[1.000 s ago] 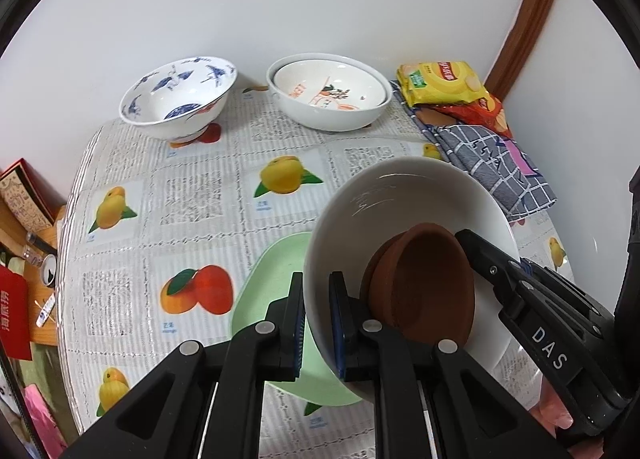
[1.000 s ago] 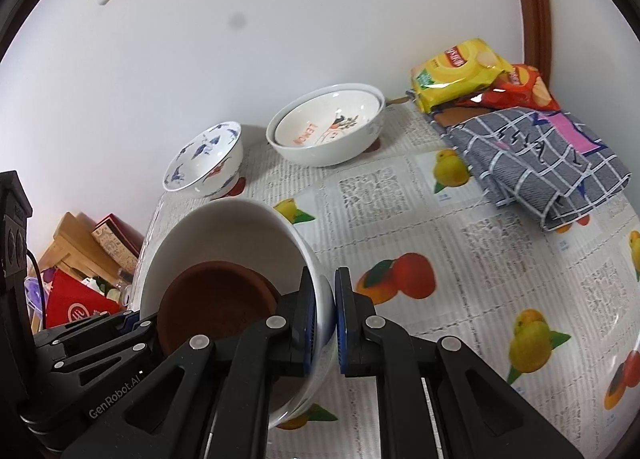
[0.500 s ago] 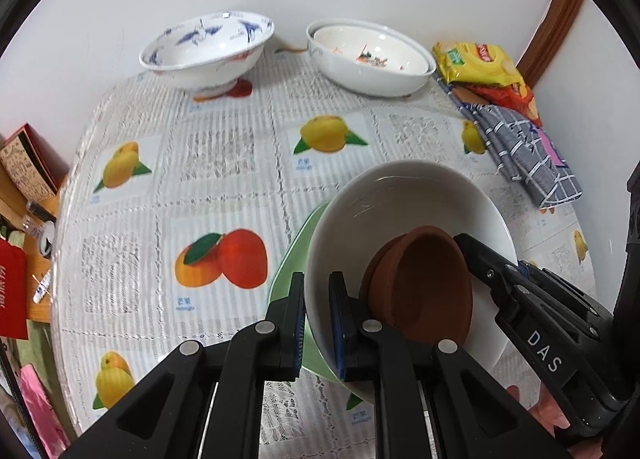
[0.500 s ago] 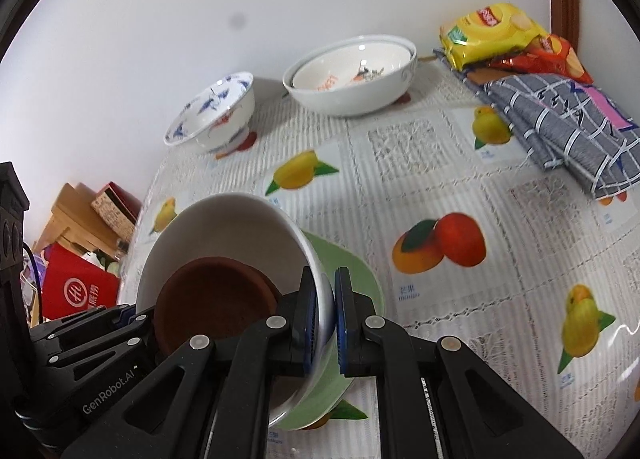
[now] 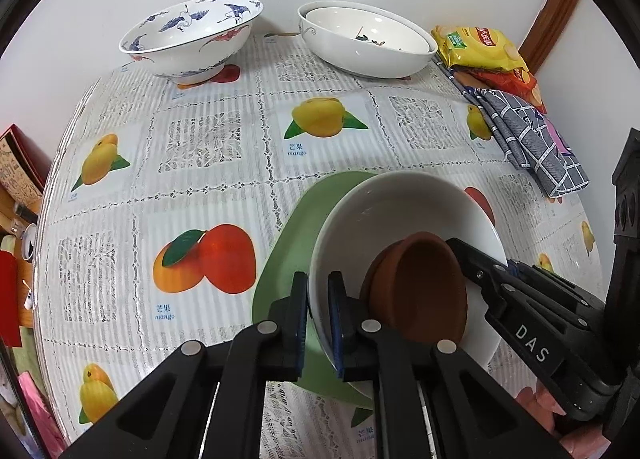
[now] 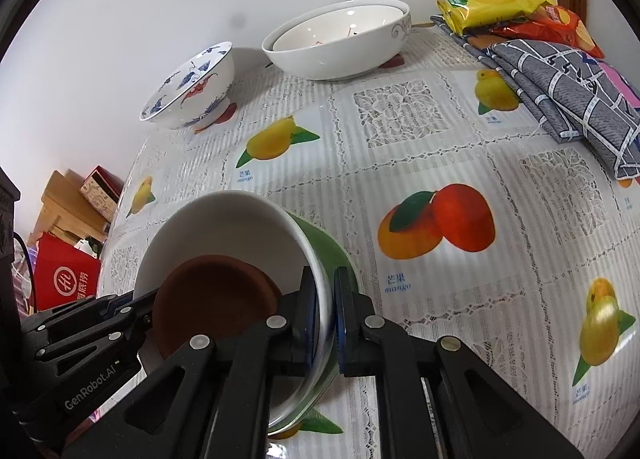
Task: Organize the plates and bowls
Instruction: 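Lift the white bowl with both grippers and carry it over the green plate stack, then lower the white bowl onto the green plate and open both grippers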
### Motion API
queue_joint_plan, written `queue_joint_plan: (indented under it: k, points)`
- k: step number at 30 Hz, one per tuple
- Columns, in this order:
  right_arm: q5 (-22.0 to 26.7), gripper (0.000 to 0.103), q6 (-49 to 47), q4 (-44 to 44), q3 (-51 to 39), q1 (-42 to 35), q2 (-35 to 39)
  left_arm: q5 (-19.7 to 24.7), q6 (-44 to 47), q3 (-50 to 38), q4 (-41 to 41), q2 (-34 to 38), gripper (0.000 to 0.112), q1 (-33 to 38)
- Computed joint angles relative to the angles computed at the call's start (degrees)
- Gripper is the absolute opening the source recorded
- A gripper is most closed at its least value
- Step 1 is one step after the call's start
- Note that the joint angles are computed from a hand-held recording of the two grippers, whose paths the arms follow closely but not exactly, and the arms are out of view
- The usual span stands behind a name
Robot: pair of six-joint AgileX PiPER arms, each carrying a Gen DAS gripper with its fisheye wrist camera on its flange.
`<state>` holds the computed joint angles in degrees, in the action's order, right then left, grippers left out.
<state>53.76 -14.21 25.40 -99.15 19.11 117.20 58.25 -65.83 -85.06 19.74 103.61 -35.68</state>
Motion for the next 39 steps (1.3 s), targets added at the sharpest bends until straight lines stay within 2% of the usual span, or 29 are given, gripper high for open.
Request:
queue_joint_plan:
  k: [7, 11, 19, 24, 31, 35, 39]
  points:
    - [0.7, 0.009, -0.3, 1.7, -0.3, -0.5, 0.3, -0.2, -0.8, 0.6, 0.7, -1.0, 0.011, -0.3]
    - [-0.1, 0.010, 0.4, 0.6, 0.0, 0.3, 0.0, 1.3, 0.1, -0.4, 0.8, -0.5, 0.011, -0.3]
    - [1.1, 0.010, -3.0, 3.6, -0.1, -0.9, 0.7, 0.4, -0.2, 0.6, 0.4, -0.4, 0.013, -0.4]
    - [0.5, 0.016, -2.6, 1.3, 0.3, -0.2, -0.1, 1.3, -0.6, 0.7, 0.9, -1.3, 0.013, -1.1]
    - [1.6, 0.021, -5.1, 3.1, 1.6, -1.8, -2.2, 2.9, -3.0, 1.4, 2.9, -3.4, 0.015, -2.8]
    - [0.2, 0.030, -5.9, 0.4, 4.6, -1.3, -5.1, 6.0, -6.0, 1.2, 5.9, -4.2, 0.020, -5.6]
    - [-2.7, 0.033, -8.2, -0.2, 11.0, -1.7, -11.0, 10.7, -9.4, 0.1, 9.6, -5.3, 0.028, -9.7]
